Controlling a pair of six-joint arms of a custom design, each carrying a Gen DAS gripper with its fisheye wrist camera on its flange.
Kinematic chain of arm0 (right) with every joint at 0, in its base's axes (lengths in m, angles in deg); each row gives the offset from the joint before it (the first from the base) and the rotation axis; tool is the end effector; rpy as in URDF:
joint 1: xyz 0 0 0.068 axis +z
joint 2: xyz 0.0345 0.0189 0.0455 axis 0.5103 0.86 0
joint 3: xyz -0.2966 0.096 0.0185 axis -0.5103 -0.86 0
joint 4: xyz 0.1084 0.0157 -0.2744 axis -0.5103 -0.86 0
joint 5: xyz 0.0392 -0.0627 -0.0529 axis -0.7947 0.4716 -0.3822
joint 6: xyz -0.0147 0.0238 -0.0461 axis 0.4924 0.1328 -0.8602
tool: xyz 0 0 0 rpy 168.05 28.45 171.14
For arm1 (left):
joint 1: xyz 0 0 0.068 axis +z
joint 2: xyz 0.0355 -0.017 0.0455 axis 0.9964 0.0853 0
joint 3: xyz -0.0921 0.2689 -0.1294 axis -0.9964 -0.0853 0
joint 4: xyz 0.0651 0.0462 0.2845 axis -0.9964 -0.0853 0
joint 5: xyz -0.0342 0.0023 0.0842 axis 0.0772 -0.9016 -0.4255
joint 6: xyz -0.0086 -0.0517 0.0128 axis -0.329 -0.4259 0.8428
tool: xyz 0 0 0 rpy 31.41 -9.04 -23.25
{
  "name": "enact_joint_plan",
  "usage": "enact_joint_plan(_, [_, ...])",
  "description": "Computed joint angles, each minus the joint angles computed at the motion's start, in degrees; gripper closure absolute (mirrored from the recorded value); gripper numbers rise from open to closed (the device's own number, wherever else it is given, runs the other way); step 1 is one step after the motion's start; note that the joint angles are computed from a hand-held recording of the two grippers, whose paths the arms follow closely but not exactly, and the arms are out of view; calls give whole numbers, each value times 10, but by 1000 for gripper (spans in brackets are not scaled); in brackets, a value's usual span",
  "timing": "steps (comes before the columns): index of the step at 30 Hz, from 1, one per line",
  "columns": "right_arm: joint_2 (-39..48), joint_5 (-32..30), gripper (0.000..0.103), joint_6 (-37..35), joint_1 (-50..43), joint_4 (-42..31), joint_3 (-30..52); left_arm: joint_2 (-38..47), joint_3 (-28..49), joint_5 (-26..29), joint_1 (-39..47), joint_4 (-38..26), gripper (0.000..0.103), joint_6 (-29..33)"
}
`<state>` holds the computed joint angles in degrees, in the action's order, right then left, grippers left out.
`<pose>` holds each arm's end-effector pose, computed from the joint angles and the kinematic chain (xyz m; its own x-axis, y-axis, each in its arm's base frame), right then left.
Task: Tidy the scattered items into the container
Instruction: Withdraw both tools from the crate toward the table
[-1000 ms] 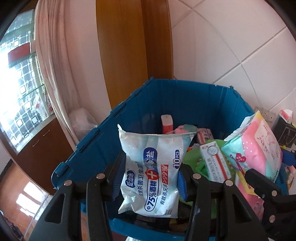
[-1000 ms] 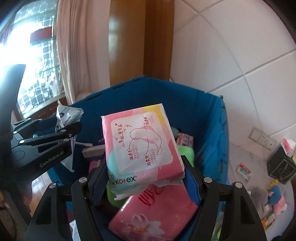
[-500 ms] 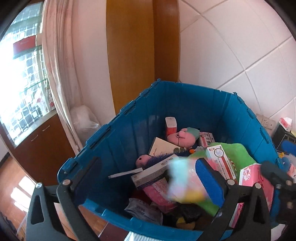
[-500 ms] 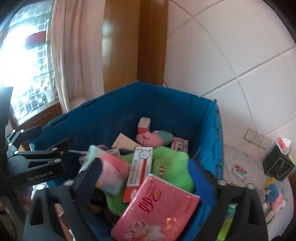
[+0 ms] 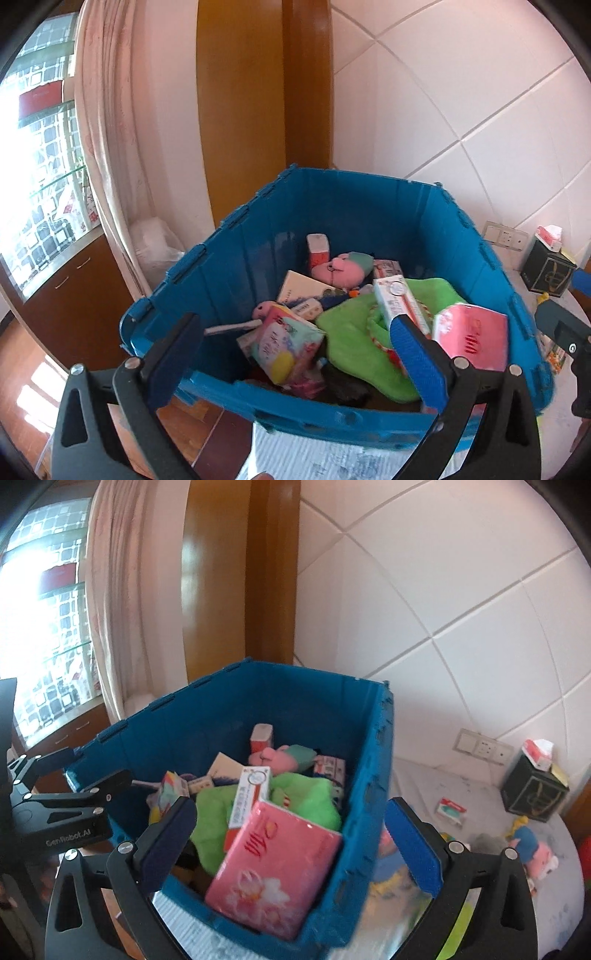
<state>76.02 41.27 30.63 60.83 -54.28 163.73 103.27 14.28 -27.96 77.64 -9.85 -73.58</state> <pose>0.2924 0.1558 0.4269 -0.5176 -0.1103 -0.8485 -0.1411 0.9891 -0.0424 0.3295 -0.0390 0.3959 -0.5559 -0.0032 -0.8313 -0.0077 1.0000 0.0013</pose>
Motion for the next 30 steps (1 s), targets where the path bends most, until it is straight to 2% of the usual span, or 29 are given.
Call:
enact_joint_plan(3, [-48, 1, 0, 0, -13, -16, -27, -18, 1, -10, -36, -20, 0, -14])
enact_joint_plan(8, [-149, -18, 0, -1, -73, -73, -61, -49, 6, -92, -152, -63, 0, -44])
enact_joint_plan(13, [-200, -131, 0, -42, -215, -194, -14, -50, 58, -129, -263, -149, 0, -122])
enact_joint_plan(17, [-215, -112, 0, -100, -291, -273, 26, -40, 111, -155, -328, -204, 0, -163])
enact_joint_plan(19, [-233, -132, 0, -118, -329, -301, 30, -32, 134, -189, -359, -236, 0, -179])
enact_joint_plan(20, [-244, -142, 0, -127, -346, -315, 30, -26, 151, -199, -373, -260, 0, -189])
enact_joint_plan(23, [-277, -156, 0, -142, -384, -346, 30, -22, 177, -180, -388, -304, 0, -201])
enact_joint_plan(30, [-311, -219, 0, -157, -475, -377, 38, -37, 173, -210, -420, -327, 0, -204])
